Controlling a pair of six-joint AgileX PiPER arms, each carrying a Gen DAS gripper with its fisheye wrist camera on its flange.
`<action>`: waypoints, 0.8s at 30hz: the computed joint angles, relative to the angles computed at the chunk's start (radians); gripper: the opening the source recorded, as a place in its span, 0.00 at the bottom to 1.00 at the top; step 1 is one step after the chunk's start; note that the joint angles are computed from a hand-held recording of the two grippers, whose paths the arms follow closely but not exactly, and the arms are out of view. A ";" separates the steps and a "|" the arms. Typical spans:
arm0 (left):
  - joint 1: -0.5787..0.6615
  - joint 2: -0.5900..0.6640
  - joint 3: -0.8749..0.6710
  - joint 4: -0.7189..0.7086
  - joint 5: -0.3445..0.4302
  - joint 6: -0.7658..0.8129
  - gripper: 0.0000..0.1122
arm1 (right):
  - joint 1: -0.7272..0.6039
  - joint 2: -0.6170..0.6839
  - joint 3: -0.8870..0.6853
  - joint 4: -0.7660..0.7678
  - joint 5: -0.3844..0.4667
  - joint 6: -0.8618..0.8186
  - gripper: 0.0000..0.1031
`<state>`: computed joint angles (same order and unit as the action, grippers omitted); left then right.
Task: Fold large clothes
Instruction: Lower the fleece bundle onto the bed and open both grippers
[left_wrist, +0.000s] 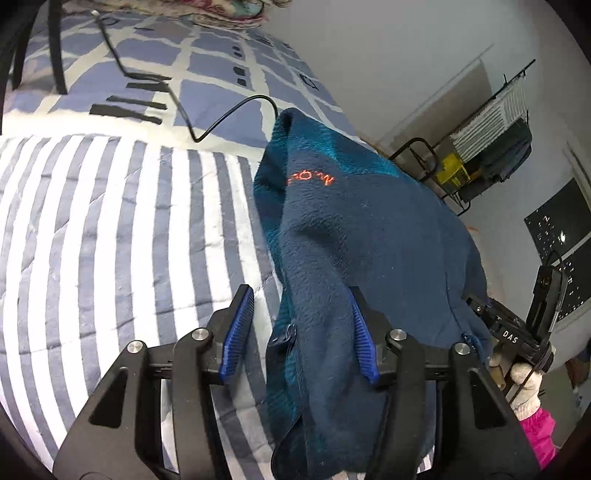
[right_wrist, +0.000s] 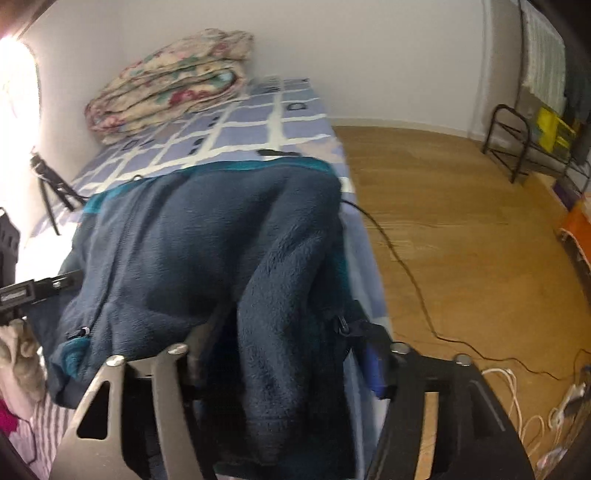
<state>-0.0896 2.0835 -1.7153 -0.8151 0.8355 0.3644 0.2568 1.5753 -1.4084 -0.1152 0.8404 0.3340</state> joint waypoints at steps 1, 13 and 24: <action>0.000 -0.010 0.007 0.011 -0.001 -0.002 0.47 | 0.005 -0.009 0.003 -0.011 0.007 0.009 0.61; 0.004 -0.239 0.198 0.072 -0.044 0.030 0.47 | 0.082 -0.035 -0.017 -0.153 0.126 0.122 0.61; 0.010 -0.567 0.389 0.162 -0.012 0.021 0.47 | 0.233 -0.148 -0.023 -0.299 0.270 0.299 0.61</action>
<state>-0.0792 1.5169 -1.3265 -0.6532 0.8238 0.3856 0.4897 1.4271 -1.4311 -0.4138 1.1103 0.6334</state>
